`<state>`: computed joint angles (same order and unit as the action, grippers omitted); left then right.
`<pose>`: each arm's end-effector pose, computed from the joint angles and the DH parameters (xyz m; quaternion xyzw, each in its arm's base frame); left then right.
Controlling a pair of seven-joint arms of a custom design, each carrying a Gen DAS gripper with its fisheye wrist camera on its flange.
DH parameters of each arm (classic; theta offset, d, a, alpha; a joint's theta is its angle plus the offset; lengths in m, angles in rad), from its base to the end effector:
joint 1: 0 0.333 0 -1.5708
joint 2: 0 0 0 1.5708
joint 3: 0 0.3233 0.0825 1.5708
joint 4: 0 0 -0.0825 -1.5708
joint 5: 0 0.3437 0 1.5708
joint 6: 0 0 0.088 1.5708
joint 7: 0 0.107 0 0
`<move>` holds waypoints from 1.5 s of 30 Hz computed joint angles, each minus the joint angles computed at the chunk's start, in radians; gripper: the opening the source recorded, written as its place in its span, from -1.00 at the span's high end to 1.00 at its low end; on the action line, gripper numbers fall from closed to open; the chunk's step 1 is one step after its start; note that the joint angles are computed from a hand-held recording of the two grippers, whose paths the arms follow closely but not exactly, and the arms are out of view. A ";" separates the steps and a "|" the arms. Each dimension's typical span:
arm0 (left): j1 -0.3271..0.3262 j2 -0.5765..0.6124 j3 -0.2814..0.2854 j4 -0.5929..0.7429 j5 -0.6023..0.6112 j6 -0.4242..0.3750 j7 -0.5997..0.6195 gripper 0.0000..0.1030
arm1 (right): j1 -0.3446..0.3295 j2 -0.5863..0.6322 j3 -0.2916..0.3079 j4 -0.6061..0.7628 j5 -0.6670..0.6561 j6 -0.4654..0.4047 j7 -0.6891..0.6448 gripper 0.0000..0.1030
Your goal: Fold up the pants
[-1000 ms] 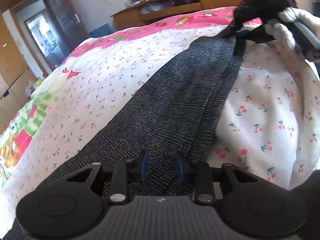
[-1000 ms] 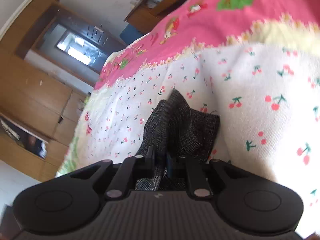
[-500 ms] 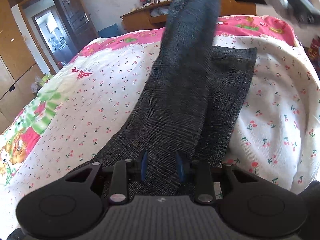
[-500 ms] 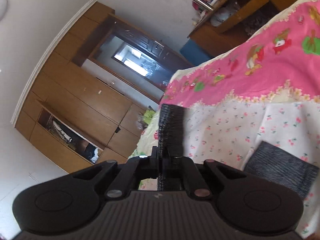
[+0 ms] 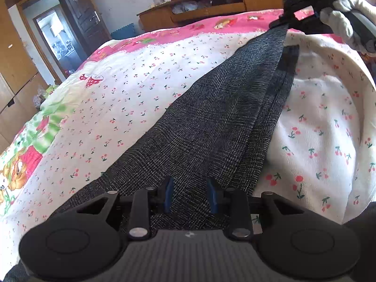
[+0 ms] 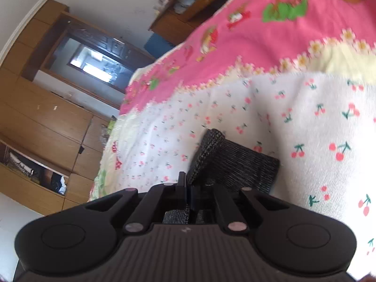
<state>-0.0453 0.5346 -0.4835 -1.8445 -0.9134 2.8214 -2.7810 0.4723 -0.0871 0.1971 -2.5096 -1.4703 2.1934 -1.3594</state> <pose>0.5928 -0.2564 0.3290 -0.0248 0.9243 -0.3480 0.1548 0.3576 0.2379 0.3548 0.0046 0.8600 -0.2541 0.4426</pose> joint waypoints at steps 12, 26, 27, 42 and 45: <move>0.030 -0.037 0.021 -0.043 0.025 -0.041 0.053 0.13 | 0.024 0.048 0.014 0.068 0.393 -0.062 -0.380 0.75; 0.089 -0.056 0.068 -0.053 -0.102 -0.075 0.132 0.08 | 0.073 0.366 -0.072 0.503 0.000 0.406 -0.647 0.66; 0.090 -0.054 0.074 -0.053 -0.108 -0.070 0.138 0.08 | 0.075 0.421 -0.089 0.562 -0.061 0.470 -0.608 0.67; 0.137 -0.095 0.139 -0.063 -0.301 -0.188 0.281 0.06 | 0.213 0.593 -0.265 0.721 0.078 0.621 -0.488 0.65; 0.108 -0.062 0.153 -0.034 -0.279 -0.151 0.315 0.06 | 0.215 0.651 -0.294 0.768 -0.041 0.682 -0.269 0.69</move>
